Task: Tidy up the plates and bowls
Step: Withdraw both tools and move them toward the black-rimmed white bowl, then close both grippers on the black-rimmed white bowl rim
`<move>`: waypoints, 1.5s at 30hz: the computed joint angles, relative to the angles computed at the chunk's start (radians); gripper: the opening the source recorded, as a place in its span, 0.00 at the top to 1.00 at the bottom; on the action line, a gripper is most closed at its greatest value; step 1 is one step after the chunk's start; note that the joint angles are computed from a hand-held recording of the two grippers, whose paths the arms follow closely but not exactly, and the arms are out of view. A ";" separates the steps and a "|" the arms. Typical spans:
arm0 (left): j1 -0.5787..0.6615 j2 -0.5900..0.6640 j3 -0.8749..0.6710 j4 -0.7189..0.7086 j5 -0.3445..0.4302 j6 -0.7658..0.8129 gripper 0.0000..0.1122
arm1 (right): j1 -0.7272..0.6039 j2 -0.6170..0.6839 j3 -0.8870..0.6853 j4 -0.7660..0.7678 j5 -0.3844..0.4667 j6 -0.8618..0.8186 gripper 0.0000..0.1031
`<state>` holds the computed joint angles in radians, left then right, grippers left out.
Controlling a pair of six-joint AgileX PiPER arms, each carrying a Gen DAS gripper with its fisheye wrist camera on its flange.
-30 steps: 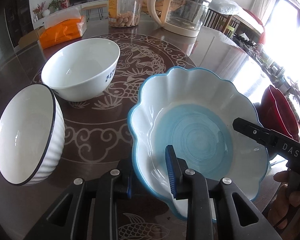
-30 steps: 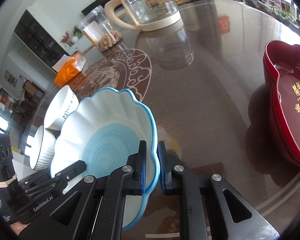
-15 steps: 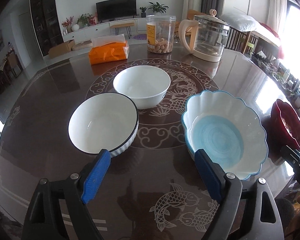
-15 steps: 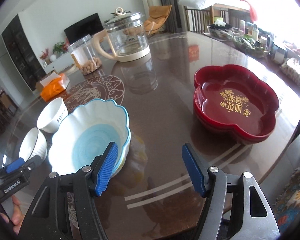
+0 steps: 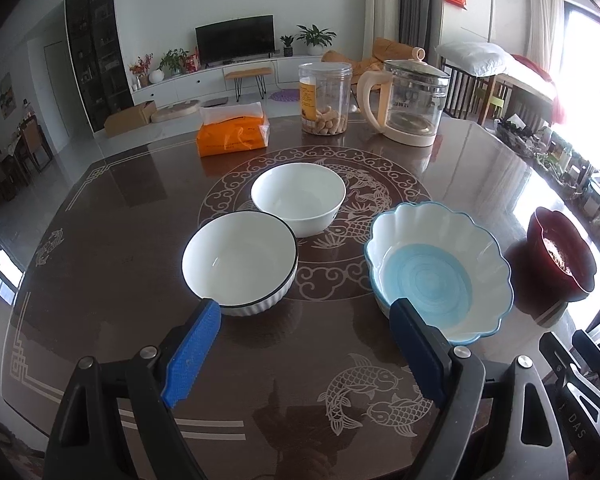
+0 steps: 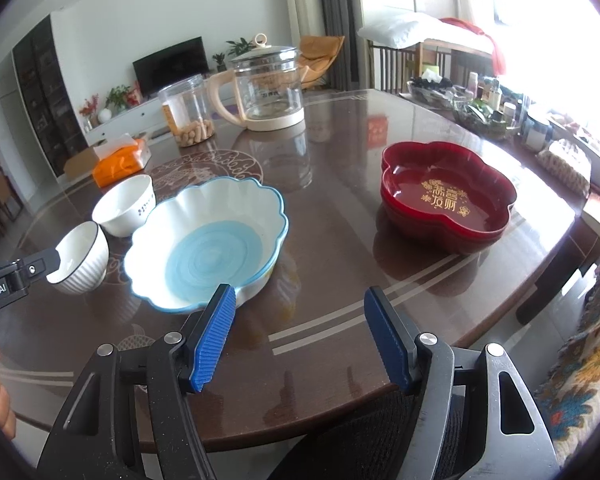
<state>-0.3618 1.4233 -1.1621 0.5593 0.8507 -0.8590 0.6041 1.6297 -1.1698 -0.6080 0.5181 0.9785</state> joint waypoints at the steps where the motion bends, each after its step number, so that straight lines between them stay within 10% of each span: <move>1: -0.004 -0.003 0.002 0.008 0.005 -0.004 0.23 | 0.008 -0.001 0.004 -0.016 0.010 0.014 0.31; 31: 0.041 -0.002 0.027 0.027 0.017 0.031 0.23 | 0.041 0.036 -0.017 0.010 0.089 -0.027 0.31; 45: 0.503 0.015 -0.048 -0.554 -0.062 0.735 0.23 | 0.058 0.056 -0.124 0.139 0.063 -0.266 0.31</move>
